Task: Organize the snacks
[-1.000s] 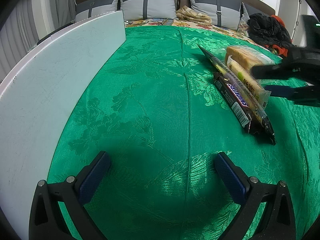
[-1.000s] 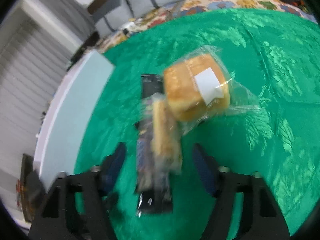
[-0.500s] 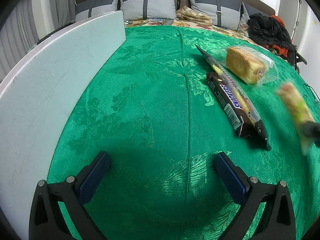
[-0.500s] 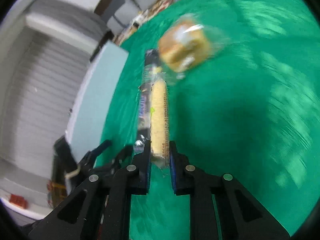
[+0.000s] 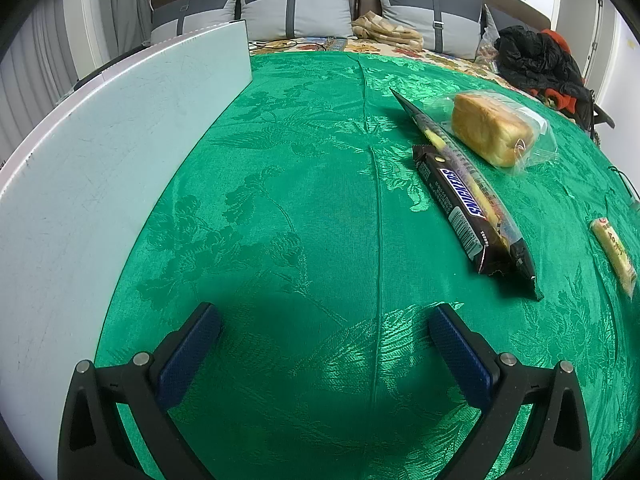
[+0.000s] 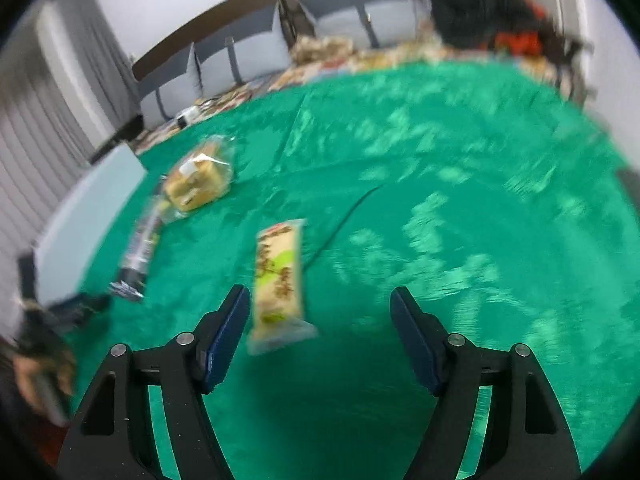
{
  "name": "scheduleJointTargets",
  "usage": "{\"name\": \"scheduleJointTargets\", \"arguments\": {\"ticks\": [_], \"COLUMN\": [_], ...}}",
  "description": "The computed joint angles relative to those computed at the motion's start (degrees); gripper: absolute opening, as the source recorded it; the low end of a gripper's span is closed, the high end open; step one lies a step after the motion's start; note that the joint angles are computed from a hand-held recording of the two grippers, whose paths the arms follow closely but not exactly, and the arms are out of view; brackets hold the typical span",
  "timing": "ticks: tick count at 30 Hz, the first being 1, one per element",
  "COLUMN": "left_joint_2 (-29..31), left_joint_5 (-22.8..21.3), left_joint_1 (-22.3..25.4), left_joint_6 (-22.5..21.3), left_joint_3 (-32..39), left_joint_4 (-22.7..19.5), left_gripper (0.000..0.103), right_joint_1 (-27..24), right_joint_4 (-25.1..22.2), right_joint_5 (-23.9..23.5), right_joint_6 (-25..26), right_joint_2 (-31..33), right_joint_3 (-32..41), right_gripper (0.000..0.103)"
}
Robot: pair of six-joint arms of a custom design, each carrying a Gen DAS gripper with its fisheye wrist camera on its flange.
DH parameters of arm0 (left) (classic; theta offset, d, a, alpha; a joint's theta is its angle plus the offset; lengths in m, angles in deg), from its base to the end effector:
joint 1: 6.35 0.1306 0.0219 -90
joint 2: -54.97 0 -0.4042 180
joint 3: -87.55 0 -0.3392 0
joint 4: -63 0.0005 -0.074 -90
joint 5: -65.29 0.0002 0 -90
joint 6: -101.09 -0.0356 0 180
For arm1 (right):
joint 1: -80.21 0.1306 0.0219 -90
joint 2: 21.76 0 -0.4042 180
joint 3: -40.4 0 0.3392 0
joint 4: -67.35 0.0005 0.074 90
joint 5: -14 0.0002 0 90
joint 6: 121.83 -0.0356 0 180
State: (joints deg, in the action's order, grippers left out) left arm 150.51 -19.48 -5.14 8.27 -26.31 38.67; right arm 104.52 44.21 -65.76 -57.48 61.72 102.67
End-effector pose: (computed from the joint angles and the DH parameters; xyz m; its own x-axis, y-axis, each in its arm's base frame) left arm 0.4210 0.0051 0.2780 -0.8035 0.0320 -0.5945 0.0725 0.9964 -0.0443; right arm 0.3401 0.1461 0.3331 -0.6995 0.1514 -0.6984 0.0150 0.9802 0.1975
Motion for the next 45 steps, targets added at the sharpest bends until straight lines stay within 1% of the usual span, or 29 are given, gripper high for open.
{"name": "scheduleJointTargets", "arguments": {"ticks": [2,3,6,8,10,11,15,18,26,27,28,30,31,33,34,36,38,39,40,41,42,43,44,45], "left_joint_2": [0.0,0.0,0.0,0.0,0.0,0.0,0.0,0.0,0.0,0.1,0.3,1.0,0.6,-0.7,-0.9,-0.7,0.5,1.8,2.9,3.8,4.9,5.7,5.0,4.1], "left_joint_5": [0.0,0.0,0.0,0.0,0.0,0.0,0.0,0.0,-0.2,-0.2,-0.3,0.8,2.4,6.2,6.7,4.4,0.8,-1.1,-2.2,-3.1,-4.2,-4.5,-4.2,-3.1], "left_joint_1": [0.0,0.0,0.0,0.0,0.0,0.0,0.0,0.0,0.0,0.0,-0.1,-0.2,-0.2,-0.7,-1.8,-4.9,-8.1,-9.8,-10.8,-11.6,-12.3,-12.5,-12.4,-11.7], "left_joint_6": [0.0,0.0,0.0,0.0,0.0,0.0,0.0,0.0,0.0,-0.1,-0.2,0.4,1.2,2.8,3.0,1.1,-1.1,-2.0,-2.4,-2.5,-2.8,-3.2,-2.8,-2.0], "left_joint_3": [0.0,0.0,0.0,0.0,0.0,0.0,0.0,0.0,0.1,0.4,1.3,4.2,4.7,5.7,6.4,8.7,10.7,12.0,12.9,13.5,14.0,14.0,12.8,11.9], "left_joint_4": [0.0,0.0,0.0,0.0,0.0,0.0,0.0,0.0,0.0,-0.8,-2.8,-8.4,-9.4,-9.6,-9.6,-10.6,-11.4,-12.3,-13.2,-14.0,-14.7,-15.3,-13.2,-12.2], "left_gripper": [0.103,0.103,0.103,0.103,0.103,0.103,0.103,0.103,0.103,0.103,0.103,0.1,0.096,0.095,0.095,0.095,0.09,0.081,0.073,0.069,0.051,0.037,0.032,0.028], "right_joint_1": [2.1,2.9,3.1,3.8,4.0,3.8,4.5,5.5,5.5,5.5,5.4,5.4,5.5,5.5,5.5,5.4,5.5,5.5,5.5,5.5,5.5,5.5,5.5,5.5], "right_joint_4": [0.6,0.4,-2.1,-3.4,-4.1,-5.1,-5.7,-7.6,-7.6,-7.6,-7.6,-7.6,-7.6,-7.6,-7.6,-7.5,-7.6,-7.6,-7.6,-7.6,-7.6,-7.6,-7.6,-7.6], "right_joint_5": [4.7,5.9,5.3,6.3,6.0,5.5,6.3,7.9,7.9,7.9,7.9,7.9,7.9,7.9,7.9,7.8,7.9,7.9,7.9,7.9,7.9,7.9,7.9,7.9], "right_joint_6": [1.9,2.5,4.6,5.3,5.1,4.8,4.8,5.7,5.7,5.7,5.8,5.8,5.7,5.7,5.7,5.8,5.7,5.7,5.7,5.7,5.7,5.7,5.7,5.7], "right_joint_2": [-1.3,-1.4,0.3,2.7,4.5,4.9,5.2,6.4,6.6,6.6,6.5,6.5,6.6,6.6,6.6,6.5,6.6,6.6,6.6,6.6,6.5,6.5,6.6,6.5], "right_joint_3": [-1.9,-2.3,-1.1,1.0,2.3,2.7,2.8,4.0,4.1,4.1,4.0,4.0,4.1,4.1,4.1,4.0,4.1,4.1,4.1,4.1,4.0,3.9,4.0,4.0], "right_gripper": [0.076,0.076,0.076,0.075,0.075,0.075,0.079,0.084,0.085,0.085,0.085,0.085,0.085,0.085,0.085,0.085,0.085,0.085,0.085,0.085,0.085,0.085,0.085,0.085]}}
